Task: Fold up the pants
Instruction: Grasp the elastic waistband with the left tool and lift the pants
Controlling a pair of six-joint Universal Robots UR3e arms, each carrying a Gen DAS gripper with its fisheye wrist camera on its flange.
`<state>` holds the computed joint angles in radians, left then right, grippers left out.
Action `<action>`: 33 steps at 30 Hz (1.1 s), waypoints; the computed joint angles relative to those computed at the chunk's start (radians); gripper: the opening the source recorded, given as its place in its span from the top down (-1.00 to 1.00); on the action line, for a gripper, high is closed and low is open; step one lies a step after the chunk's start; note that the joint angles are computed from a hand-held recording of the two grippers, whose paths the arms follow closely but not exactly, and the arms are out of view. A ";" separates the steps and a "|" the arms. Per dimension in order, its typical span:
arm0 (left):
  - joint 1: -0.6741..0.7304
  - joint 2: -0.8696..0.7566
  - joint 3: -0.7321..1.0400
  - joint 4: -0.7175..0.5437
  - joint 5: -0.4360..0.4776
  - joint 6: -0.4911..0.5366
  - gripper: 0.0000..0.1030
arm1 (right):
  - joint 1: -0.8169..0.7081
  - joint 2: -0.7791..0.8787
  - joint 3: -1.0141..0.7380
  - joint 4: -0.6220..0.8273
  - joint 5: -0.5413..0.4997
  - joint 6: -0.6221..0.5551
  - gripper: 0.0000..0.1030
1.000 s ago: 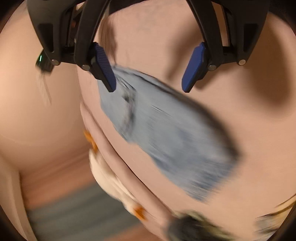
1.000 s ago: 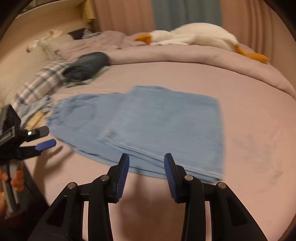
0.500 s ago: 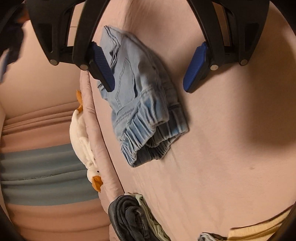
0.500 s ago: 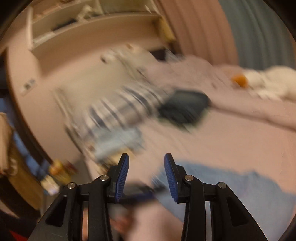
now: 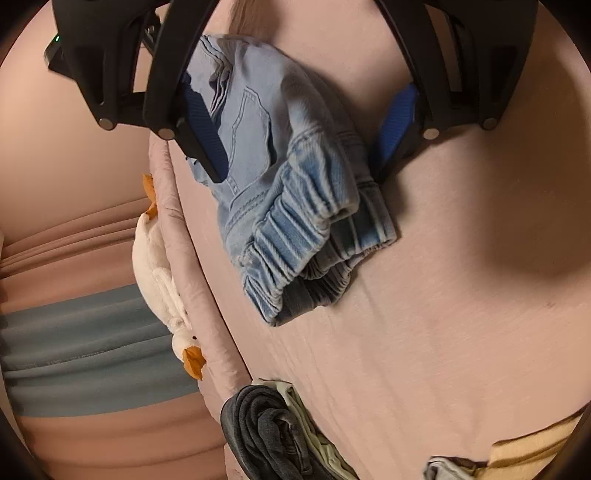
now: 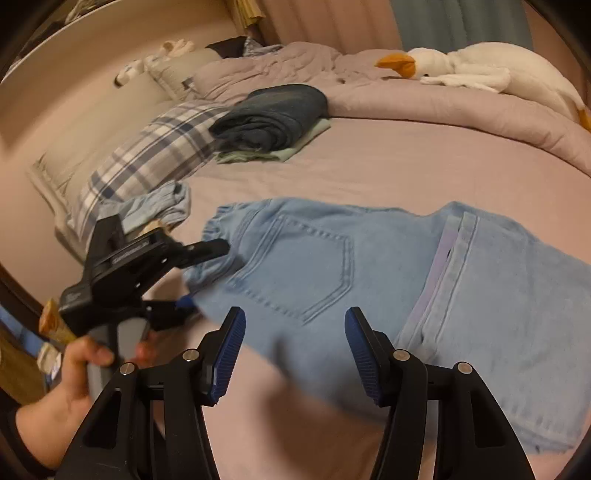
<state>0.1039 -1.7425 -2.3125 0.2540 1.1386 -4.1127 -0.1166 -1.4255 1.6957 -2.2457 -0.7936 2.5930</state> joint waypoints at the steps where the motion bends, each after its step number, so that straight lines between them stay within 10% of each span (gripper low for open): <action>1: -0.006 0.004 0.007 -0.014 0.011 0.002 -0.27 | 0.007 0.017 -0.010 -0.018 -0.011 0.013 -0.14; 2: -0.008 0.008 0.004 -0.027 0.018 0.004 0.17 | 0.029 0.049 -0.040 -0.042 -0.028 0.033 -0.14; 4: 0.022 -0.009 -0.039 0.024 -0.026 -0.014 0.38 | 0.055 0.079 -0.076 -0.057 -0.064 0.045 -0.14; 17: -0.148 0.026 0.139 -0.102 0.212 0.223 0.49 | 0.195 0.411 -0.435 -0.061 -0.289 0.213 0.23; 22: -0.108 0.029 0.119 -0.085 0.160 0.223 0.49 | 0.210 0.457 -0.566 0.067 -0.311 0.172 0.24; 27: -0.144 0.054 0.137 -0.121 0.193 0.274 0.48 | 0.052 0.240 -0.298 0.069 -0.151 0.156 0.24; 33: -0.225 0.033 0.237 -0.171 0.276 0.326 0.49 | 0.050 0.173 -0.072 -0.069 -0.212 0.119 0.24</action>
<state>-0.1215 -1.7098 -2.0758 0.0831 1.4146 -3.7871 -0.0665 -1.2524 1.6239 -2.3147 -1.0051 2.7118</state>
